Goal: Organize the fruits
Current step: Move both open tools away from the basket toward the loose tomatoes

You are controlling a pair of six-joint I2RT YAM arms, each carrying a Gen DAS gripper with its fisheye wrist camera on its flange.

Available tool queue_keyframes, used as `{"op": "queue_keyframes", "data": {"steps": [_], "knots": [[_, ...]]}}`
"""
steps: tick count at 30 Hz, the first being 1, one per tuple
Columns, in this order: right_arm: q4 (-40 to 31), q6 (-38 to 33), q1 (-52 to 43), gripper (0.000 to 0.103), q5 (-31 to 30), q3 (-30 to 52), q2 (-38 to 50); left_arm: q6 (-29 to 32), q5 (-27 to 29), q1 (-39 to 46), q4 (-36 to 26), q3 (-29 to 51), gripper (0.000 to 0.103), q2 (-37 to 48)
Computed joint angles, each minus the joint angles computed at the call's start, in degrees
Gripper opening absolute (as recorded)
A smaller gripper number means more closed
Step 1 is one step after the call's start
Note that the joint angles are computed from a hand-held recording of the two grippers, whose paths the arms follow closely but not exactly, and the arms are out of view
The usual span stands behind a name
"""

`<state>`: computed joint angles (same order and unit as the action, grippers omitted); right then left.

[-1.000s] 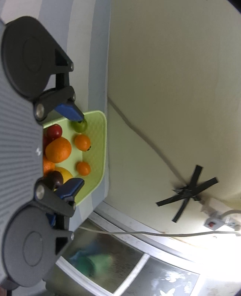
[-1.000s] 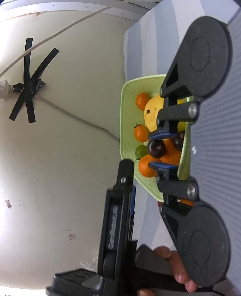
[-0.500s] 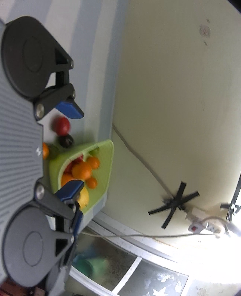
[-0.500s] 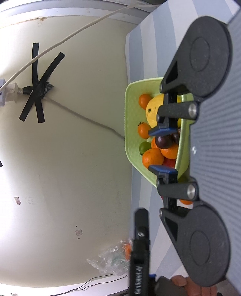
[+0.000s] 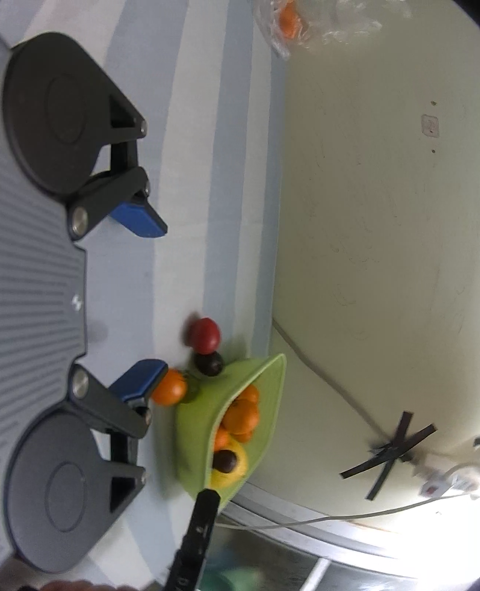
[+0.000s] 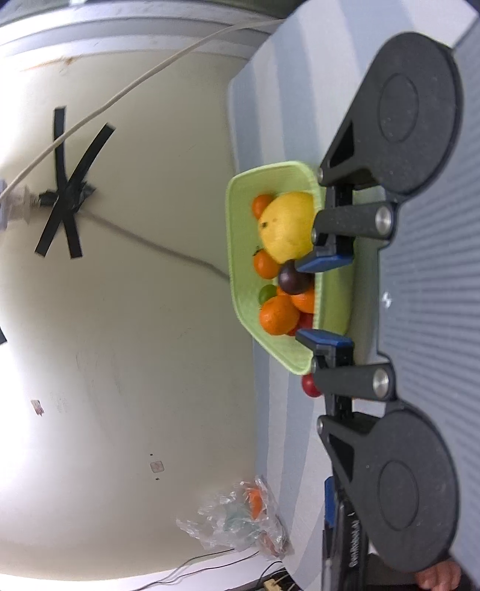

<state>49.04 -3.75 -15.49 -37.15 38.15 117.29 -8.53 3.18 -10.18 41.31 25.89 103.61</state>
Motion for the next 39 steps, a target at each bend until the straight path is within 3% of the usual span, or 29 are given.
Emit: {"op": "queue_keyframes", "data": {"steps": [9, 18, 34, 39], "knots": [[6.44, 4.76, -2.10, 0.036, -1.28, -5.81, 2.67, -0.84, -14.67, -7.00, 1.23, -1.53, 0.077, 1.10], [5.11, 4.83, -1.21, 0.037, 0.55, -5.77, 3.17, -1.51, -18.83, -8.38, 0.62, -0.80, 0.077, 1.96], [0.94, 4.91, -1.46, 0.037, 0.74, -3.96, 3.53, -0.47, -16.05, -7.27, 2.07, -1.47, 0.077, 1.82], [-3.52, 3.42, -0.32, 0.037, 1.72, -1.77, 3.22, -0.90, -14.33, -6.40, 1.16, -1.01, 0.077, 1.71]]}}
